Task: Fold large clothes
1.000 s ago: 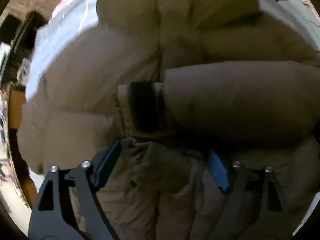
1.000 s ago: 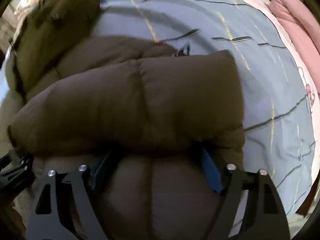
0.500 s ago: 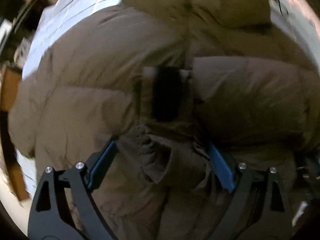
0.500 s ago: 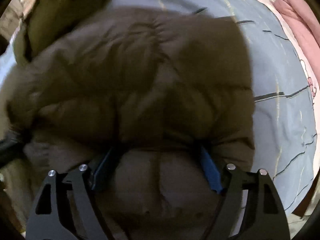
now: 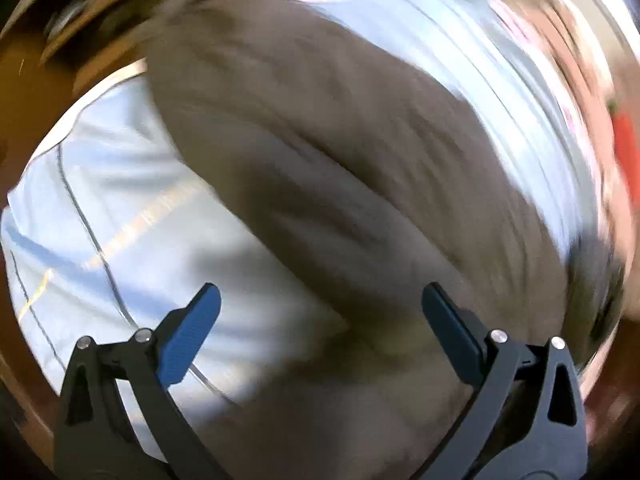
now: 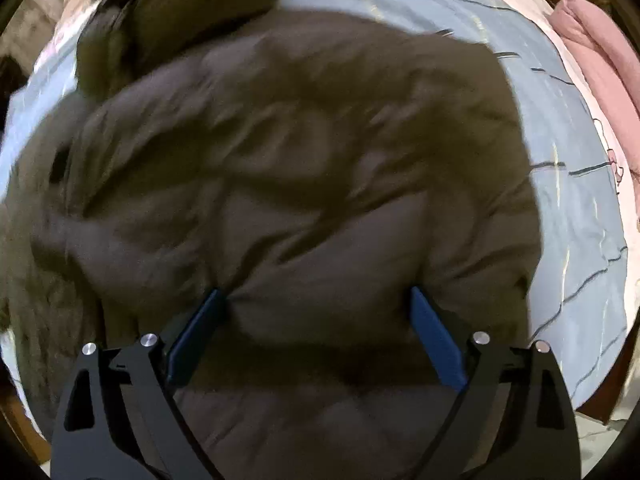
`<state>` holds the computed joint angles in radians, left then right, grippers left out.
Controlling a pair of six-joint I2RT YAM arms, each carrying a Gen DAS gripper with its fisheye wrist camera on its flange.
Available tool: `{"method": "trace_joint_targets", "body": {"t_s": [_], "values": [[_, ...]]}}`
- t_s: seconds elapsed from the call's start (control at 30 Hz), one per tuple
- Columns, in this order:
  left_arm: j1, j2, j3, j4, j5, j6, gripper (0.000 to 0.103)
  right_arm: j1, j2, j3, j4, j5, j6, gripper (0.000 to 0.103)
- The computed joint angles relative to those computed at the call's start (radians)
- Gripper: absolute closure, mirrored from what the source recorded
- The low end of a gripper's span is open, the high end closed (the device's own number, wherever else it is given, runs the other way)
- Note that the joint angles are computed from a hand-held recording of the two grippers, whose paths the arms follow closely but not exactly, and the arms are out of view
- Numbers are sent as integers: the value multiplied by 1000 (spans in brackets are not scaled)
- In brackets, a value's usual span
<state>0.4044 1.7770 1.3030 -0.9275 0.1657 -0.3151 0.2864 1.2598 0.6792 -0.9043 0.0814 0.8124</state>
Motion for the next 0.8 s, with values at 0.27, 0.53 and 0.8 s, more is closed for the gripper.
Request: {"method": "trace_joint_targets", "body": {"t_s": [0.27, 0.53, 0.8], "values": [[164, 404, 360, -65, 138, -9, 2, 226, 82, 77, 1, -3, 269, 10], [126, 361, 437, -37, 296, -65, 94, 322, 149, 125, 27, -12, 349, 10], [-188, 78, 374, -27, 489, 37, 96, 447, -22, 32, -43, -5, 548, 10]]}}
